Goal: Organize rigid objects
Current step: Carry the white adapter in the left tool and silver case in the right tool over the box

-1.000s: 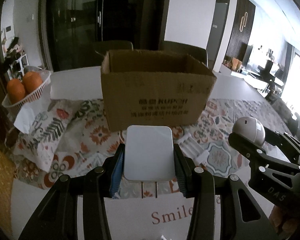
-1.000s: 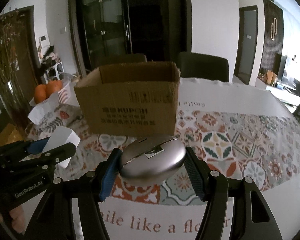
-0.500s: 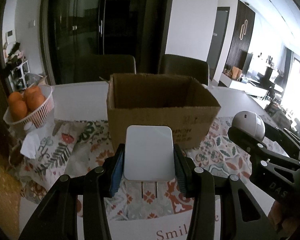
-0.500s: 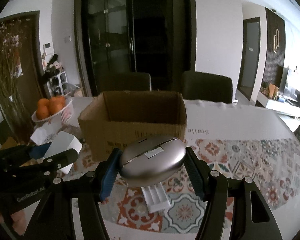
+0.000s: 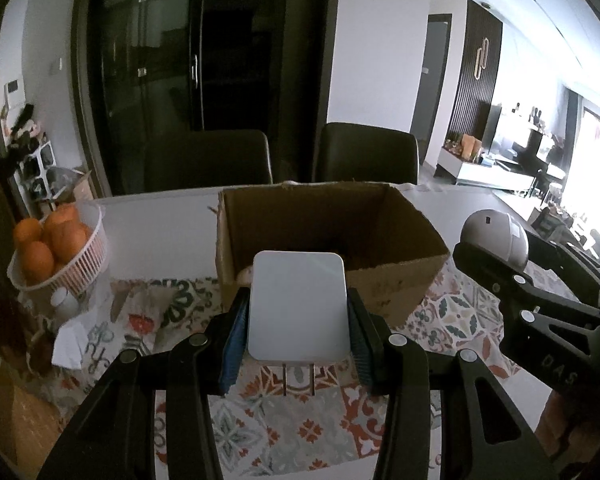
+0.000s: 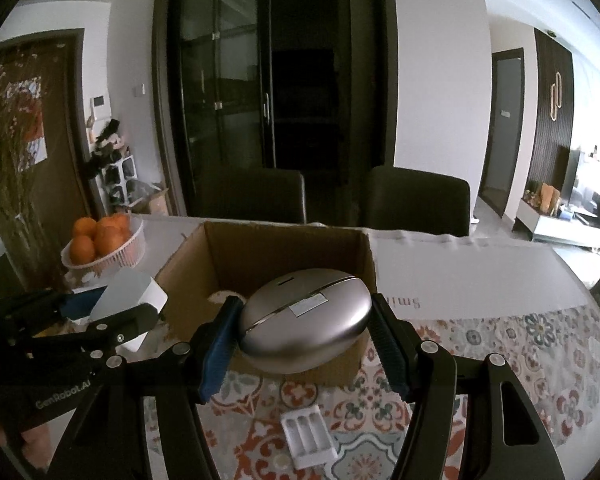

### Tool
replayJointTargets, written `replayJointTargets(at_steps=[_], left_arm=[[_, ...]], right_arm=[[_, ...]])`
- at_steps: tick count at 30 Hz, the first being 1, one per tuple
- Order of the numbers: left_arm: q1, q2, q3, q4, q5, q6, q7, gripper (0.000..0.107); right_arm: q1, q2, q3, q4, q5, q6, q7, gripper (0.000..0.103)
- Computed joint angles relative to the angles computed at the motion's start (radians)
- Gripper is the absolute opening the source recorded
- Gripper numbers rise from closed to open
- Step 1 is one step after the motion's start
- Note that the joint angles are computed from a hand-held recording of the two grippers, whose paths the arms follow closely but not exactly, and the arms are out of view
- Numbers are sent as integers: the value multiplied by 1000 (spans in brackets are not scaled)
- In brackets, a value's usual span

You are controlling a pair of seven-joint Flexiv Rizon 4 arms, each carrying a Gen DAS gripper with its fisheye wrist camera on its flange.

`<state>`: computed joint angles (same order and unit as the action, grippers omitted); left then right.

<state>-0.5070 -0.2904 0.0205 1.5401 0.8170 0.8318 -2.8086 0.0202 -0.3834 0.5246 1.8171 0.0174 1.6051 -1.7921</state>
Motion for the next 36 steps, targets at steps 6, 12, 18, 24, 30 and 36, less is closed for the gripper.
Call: replayJointTargets(at_steps=[6, 12, 18, 24, 30, 36], left_arm=[[20, -17, 5, -30, -12, 7, 44, 45], [35, -43, 21, -66, -36, 17, 86, 45], [50, -77, 38, -101, -74, 35, 142, 45], [60, -109, 58, -124, -117, 53, 174, 45], [76, -140, 70, -130, -186, 73, 206, 45], [77, -166, 85, -141, -223, 59, 246, 45]], right_arm=[[2, -34, 7, -59, -7, -18, -9, 64], [34, -67, -22, -122, -13, -50, -7, 64], [71, -98, -60, -189, -8, -98, -5, 64], [132, -130, -129, -251, -16, -156, 5, 64], [172, -163, -172, -305, -23, -215, 19, 64], [202, -184, -207, -329, -36, -240, 20, 64]])
